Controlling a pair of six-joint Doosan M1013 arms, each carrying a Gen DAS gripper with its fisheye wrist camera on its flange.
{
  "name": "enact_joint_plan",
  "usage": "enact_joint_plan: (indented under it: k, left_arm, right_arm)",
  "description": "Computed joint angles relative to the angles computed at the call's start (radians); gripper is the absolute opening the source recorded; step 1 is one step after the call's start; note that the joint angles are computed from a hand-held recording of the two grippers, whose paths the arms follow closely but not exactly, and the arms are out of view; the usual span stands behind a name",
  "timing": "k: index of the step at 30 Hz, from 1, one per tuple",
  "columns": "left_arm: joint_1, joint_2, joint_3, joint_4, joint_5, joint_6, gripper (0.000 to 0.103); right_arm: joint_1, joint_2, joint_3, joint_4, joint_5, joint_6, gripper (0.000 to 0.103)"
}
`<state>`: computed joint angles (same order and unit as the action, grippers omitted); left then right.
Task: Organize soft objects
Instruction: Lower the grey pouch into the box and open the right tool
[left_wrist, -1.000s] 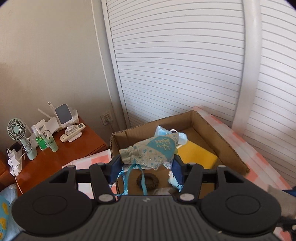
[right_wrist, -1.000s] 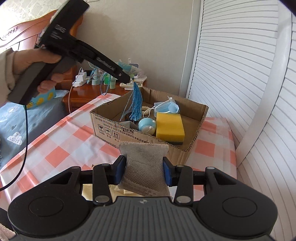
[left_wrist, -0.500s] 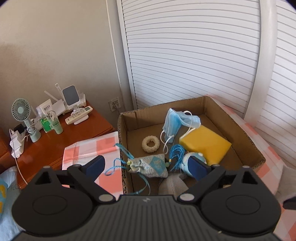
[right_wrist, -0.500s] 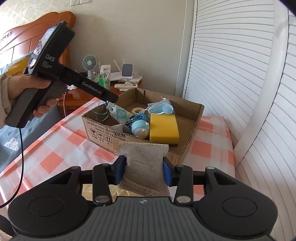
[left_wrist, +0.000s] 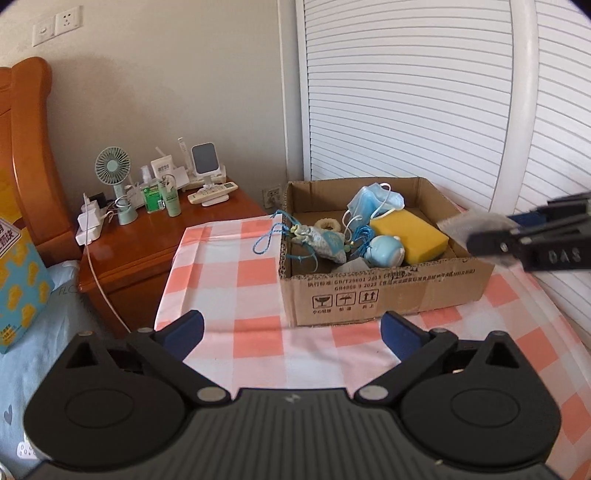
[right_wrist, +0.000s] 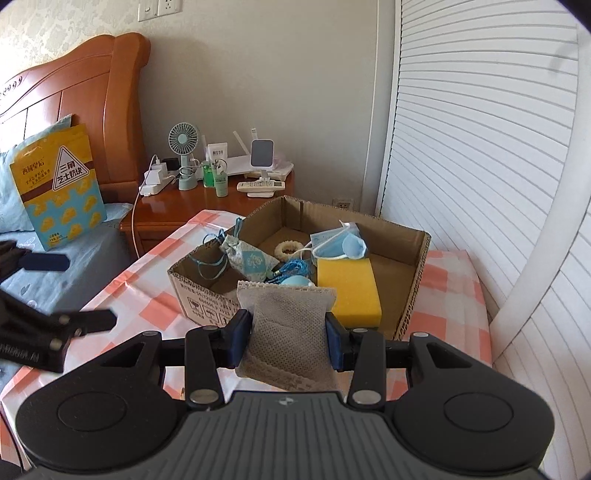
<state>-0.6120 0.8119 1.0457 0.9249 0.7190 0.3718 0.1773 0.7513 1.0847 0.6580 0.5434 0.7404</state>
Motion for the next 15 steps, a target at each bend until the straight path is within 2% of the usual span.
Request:
enact_joint_plan:
  k: [7,10,15]
  left_arm:
    - [-0.023,-0.018,0.046,0.01,0.051,-0.039,0.102]
    - [-0.03,-0.024,0.059,0.022,0.072,-0.058,0.102]
    - [-0.036,-0.037,0.081,0.014,0.063,-0.058,0.102]
  right_arm:
    - [0.03,0.116,-0.226,-0.13,0.096,0.185,0.047]
    - [0.045,0.182,-0.353,-0.195,0.153,0.262,0.047]
    - [0.063,0.32,-0.621,-0.275,0.292,0.391,0.047]
